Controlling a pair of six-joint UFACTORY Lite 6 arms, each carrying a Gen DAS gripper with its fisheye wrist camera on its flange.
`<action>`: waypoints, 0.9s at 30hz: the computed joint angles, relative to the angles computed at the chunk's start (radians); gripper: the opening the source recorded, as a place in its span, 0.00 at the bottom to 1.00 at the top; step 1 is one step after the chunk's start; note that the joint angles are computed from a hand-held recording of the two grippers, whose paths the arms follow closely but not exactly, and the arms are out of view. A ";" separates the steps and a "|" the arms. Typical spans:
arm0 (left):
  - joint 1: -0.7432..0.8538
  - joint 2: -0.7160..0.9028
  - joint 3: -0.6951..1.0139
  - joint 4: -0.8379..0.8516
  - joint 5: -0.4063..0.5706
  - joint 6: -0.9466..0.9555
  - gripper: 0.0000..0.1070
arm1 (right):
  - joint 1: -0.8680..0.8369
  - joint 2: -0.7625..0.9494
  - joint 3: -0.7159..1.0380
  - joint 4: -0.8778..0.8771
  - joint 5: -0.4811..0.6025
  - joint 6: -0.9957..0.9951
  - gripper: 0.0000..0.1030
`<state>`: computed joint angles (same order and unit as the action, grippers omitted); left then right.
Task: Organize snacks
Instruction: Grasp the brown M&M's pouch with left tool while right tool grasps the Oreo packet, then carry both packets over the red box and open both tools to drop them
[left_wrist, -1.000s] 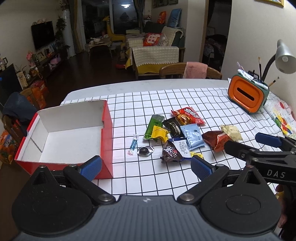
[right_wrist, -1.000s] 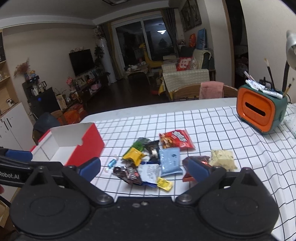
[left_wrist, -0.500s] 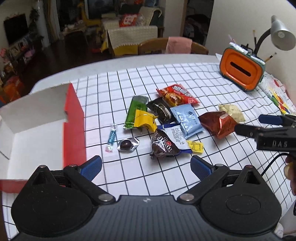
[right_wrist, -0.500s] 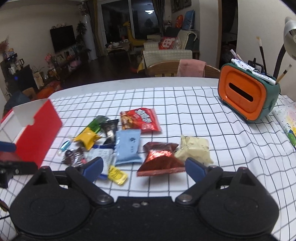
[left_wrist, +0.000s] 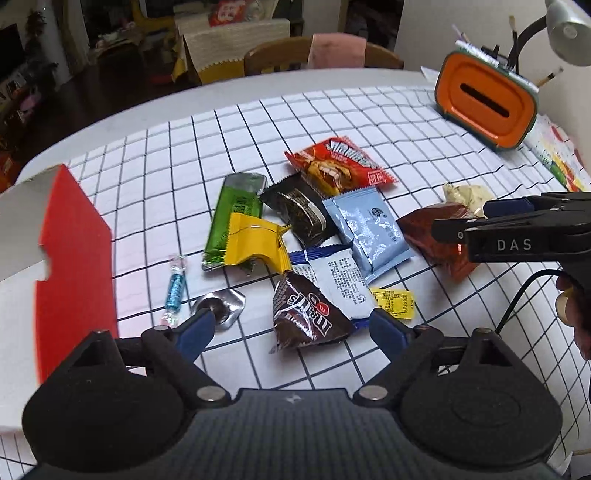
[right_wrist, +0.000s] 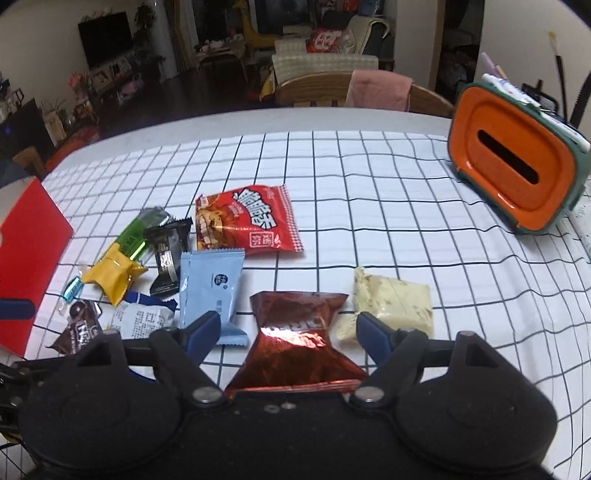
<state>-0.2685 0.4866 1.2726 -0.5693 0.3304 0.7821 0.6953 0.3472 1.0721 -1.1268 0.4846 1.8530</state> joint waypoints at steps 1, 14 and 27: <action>-0.002 0.028 0.027 0.017 0.012 -0.023 0.84 | -0.003 0.018 0.015 0.011 -0.005 -0.017 0.77; 0.051 0.267 0.311 0.049 0.239 -0.189 0.50 | -0.022 0.061 0.023 0.041 -0.056 -0.022 0.52; 0.059 0.202 0.234 0.071 0.200 -0.234 0.37 | 0.011 -0.025 -0.085 -0.100 -0.089 0.199 0.39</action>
<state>-0.2095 0.6890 1.5063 -0.4987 0.5307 0.5477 0.7067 0.3224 0.9872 -1.2267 0.3956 2.0525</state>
